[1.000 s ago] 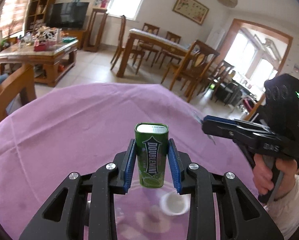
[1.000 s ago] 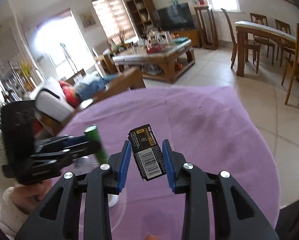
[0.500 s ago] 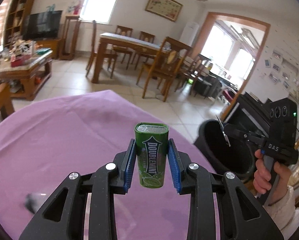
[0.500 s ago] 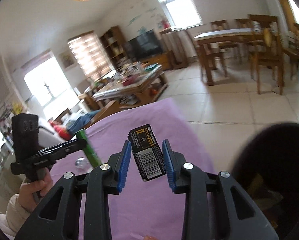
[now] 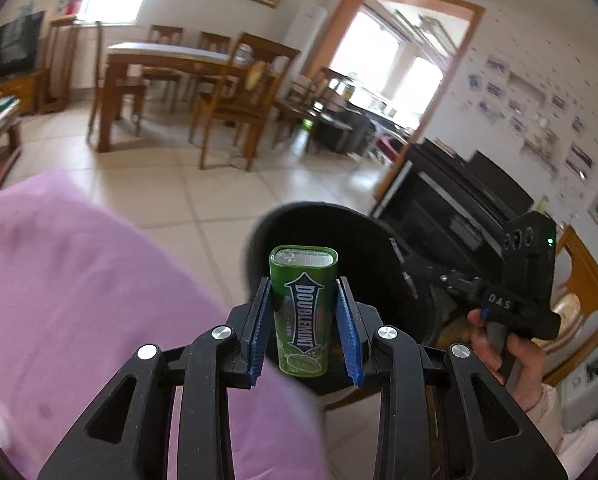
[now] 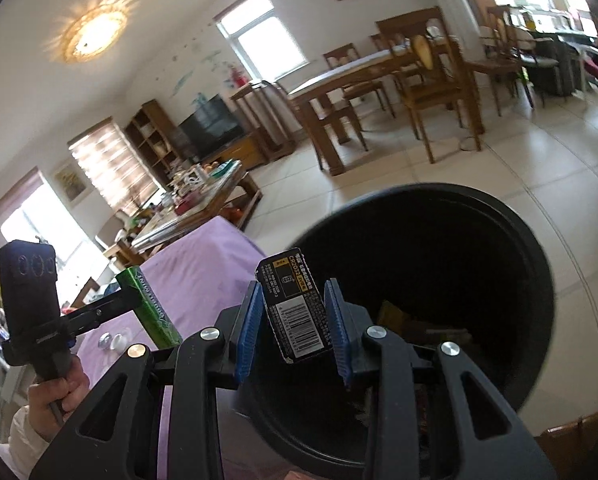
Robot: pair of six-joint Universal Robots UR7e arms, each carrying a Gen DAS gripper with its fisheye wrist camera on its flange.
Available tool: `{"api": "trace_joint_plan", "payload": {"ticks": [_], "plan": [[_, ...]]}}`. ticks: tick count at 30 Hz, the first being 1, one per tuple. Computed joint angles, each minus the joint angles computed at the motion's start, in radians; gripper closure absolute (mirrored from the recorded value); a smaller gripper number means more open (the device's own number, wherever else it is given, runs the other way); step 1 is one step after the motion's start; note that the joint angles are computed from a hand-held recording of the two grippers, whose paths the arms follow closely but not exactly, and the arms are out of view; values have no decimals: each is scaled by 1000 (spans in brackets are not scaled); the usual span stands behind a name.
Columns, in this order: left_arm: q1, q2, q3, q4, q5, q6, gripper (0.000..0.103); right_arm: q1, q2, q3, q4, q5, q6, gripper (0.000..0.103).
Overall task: Collect trash
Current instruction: 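Carry gum pack and battery card over the black bin and open both grippers, then move both grippers back over the remaining trash on the table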
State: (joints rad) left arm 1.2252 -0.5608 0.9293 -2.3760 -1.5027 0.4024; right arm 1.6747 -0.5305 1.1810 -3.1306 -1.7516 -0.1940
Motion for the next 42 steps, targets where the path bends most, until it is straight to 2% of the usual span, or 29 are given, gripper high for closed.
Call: {"api": "trace_joint_plan", "payload": {"ticks": [12, 15, 17, 18, 19, 20, 22, 25, 31, 36, 42], "plan": [[-45, 156, -108, 59, 38, 11, 71, -50, -50, 100, -59, 44, 29, 70], [-53, 175, -120, 58, 67, 15, 71, -60, -61, 120, -59, 61, 41, 68], [-55, 172, -117, 54, 77, 12, 67, -64, -67, 124, -47, 77, 49, 64], [-56, 166, -108, 46, 82, 11, 61, -64, -67, 125, -48, 74, 48, 61], [-61, 153, -82, 20, 91, 15, 52, -65, -72, 131, -48, 74, 45, 51], [-63, 142, -63, 2, 98, 24, 48, -63, -74, 136, -53, 73, 44, 46], [-69, 115, -19, -38, 114, 42, 37, -54, -71, 132, -47, 64, 43, 45], [-75, 72, 41, -87, 139, 67, 28, -43, -67, 131, -42, 51, 32, 40], [-64, -34, 159, -168, 175, 86, 21, -1, -31, 81, 8, 20, 2, 38], [-25, -122, 218, -205, 214, 54, 20, 49, 29, 5, 77, -2, -33, 38], [53, -228, 253, -240, 310, -4, 20, 117, 161, -176, 239, -6, -82, 32]]}}
